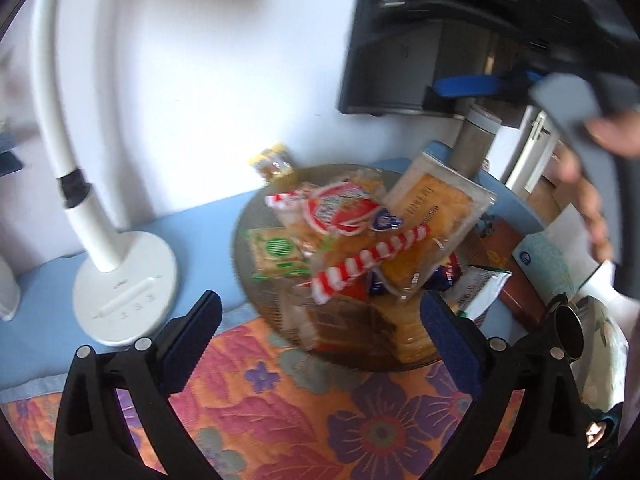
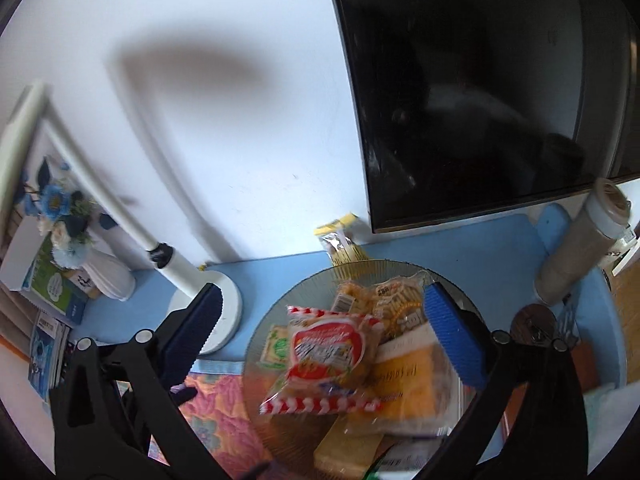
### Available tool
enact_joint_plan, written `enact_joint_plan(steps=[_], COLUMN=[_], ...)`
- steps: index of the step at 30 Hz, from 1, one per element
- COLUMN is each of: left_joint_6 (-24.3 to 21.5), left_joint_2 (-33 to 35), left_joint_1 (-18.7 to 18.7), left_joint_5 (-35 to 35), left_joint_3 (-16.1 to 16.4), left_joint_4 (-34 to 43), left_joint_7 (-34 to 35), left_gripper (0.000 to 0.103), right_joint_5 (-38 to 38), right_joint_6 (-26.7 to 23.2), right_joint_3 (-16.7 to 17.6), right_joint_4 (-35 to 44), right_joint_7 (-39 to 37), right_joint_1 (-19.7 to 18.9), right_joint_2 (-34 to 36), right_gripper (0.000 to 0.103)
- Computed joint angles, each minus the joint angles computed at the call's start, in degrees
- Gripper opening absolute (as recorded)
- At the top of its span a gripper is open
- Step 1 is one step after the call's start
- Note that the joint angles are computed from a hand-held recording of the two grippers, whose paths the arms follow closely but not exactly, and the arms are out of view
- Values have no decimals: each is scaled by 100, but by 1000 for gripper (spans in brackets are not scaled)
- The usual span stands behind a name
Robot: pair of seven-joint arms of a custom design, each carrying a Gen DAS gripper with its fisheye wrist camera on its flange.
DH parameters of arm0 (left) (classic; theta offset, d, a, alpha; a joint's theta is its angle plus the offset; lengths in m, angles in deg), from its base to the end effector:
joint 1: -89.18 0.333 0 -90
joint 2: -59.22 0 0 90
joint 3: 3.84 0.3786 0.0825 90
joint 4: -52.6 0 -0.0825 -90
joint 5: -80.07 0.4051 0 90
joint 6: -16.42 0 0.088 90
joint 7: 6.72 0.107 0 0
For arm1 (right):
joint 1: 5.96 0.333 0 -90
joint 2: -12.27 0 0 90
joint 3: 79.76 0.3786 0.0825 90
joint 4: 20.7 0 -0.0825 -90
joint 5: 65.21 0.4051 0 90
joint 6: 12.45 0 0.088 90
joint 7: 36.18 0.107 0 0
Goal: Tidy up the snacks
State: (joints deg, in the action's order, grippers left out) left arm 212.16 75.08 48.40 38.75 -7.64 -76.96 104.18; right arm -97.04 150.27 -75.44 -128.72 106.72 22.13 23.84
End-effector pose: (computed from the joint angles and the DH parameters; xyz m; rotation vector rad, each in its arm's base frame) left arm 0.4785 -0.3631 0.3702 -1.4965 2.1455 -1.0453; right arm 0.5642 0.3860 0.5351 -1.7715 1.5973 -0.4666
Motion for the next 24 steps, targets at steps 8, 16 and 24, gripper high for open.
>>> enact_joint_plan(steps=[8,16,24], left_joint_6=[37,181,729], left_joint_2=[-449,-156,357], left_joint_1=[419,-778,-527], left_joint_5=[-255,-1741,-2313], left_joint_3=[-105,967,520], left_joint_4=[-488,-135,79], left_joint_7=[-126,1269,1616], left_gripper=[98,98,98], right_joint_5=[-84,-3738,-4717], right_joint_6=[-447,-942,-2434], right_joint_3=[169,32,629], right_joint_4=[-29,-1178,-1659], right_joint_7=[160,4482,6112], right_joint_1=[136,819,879], right_joint_2=[-153,-659,-536], right_gripper=[100,100,100])
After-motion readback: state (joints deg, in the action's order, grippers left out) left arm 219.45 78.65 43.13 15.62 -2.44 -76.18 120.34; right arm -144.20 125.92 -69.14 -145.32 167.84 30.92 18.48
